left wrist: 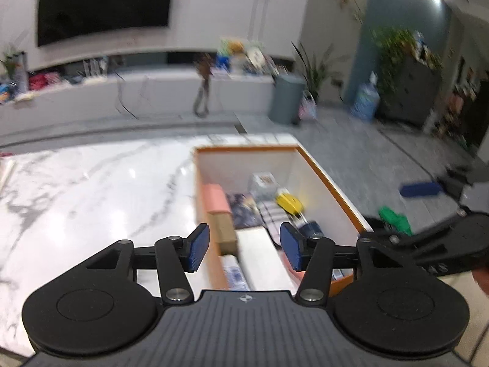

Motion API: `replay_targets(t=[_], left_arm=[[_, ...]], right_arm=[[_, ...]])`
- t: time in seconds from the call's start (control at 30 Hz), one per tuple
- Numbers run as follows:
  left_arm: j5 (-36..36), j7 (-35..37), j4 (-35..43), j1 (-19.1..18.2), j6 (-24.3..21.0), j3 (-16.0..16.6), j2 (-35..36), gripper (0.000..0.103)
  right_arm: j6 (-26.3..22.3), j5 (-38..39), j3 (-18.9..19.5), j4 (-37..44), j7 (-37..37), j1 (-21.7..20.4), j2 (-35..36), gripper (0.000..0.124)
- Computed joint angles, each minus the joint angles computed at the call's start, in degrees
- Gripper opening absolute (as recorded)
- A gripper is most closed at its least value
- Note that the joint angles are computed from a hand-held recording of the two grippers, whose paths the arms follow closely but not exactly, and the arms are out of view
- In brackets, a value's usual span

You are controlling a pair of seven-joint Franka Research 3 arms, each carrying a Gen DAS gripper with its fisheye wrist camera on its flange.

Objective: Organize rigid objects

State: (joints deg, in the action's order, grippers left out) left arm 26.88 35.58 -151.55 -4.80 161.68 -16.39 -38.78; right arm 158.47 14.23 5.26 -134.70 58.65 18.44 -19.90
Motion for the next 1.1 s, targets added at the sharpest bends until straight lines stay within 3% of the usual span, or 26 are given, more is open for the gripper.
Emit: replay_targets(t=[0.07, 0.17, 0.27, 0.3, 0.4, 0.5, 0.6, 0.67, 0.7, 0.87, 0.97, 1.1], left_arm=[[3.7, -6.1, -1.7, 5.7, 0.1, -5.9, -3.5, 0.063], [10.4, -14.2, -3.1, 12.0, -2.2, -13.9, -8.4, 0.074], [12.3, -18.1, -4.6, 11.2, -4.1, -14.3, -10.6, 0.08], [13.0, -19.9, -5.2, 11.2, -4.0, -14.6, -11.0, 0.081], [17.3, -23.2, -5.7, 12.2, -5.7, -17.2, -12.4, 0.094], [18.4, -22.9, -5.4, 9.4, -9.8, -16.5, -11.6, 0.094], [19.0, -24.5, -6.0, 6.8, -10.9, -14.1, -11.3, 0.095], [20.0, -25.9, -6.5, 5.8, -11.7, -13.2, -10.9, 0.096], [20.4, -26.2, -6.7, 5.2, -12.1, -12.7, -10.6, 0.096], [21.7, -28.3, -8.3, 2.8, -14.0, -10.6, -9.4, 0.096], [22.4, -29.0, -8.2, 2.0, -14.8, -9.9, -7.7, 0.096], [24.0, -29.4, -7.7, 1.3, -15.5, -9.0, -5.4, 0.096]], right_arm=[[2.6, 3.3, 0.0, -3.3, 1.3, 1.6, -3.0, 0.089], [12.9, 8.5, 0.7, -10.3, 5.8, 4.4, -7.6, 0.091], [22.5, 13.0, -0.3, -15.5, 9.3, 9.2, -9.9, 0.097], [25.8, 12.9, 1.9, -17.4, 11.5, 8.1, -10.4, 0.097], [29.4, 13.0, 13.1, -20.3, 19.9, -1.1, -11.3, 0.098], [33.8, 13.0, 15.5, -22.5, 24.2, -1.4, -10.1, 0.098], [37.2, 11.7, 24.4, -23.0, 25.5, -9.1, -8.4, 0.098], [40.2, 11.5, 27.1, -23.2, 25.1, -11.2, -6.5, 0.098], [41.6, 11.3, 26.7, -23.2, 24.7, -10.5, -5.1, 0.099], [44.2, 7.4, 13.8, -23.3, 25.3, 1.2, 0.1, 0.1], [40.5, 10.2, 14.1, -21.5, 23.9, 0.8, 1.4, 0.1], [39.0, 14.1, 19.0, -19.7, 21.1, -3.3, 3.0, 0.1]])
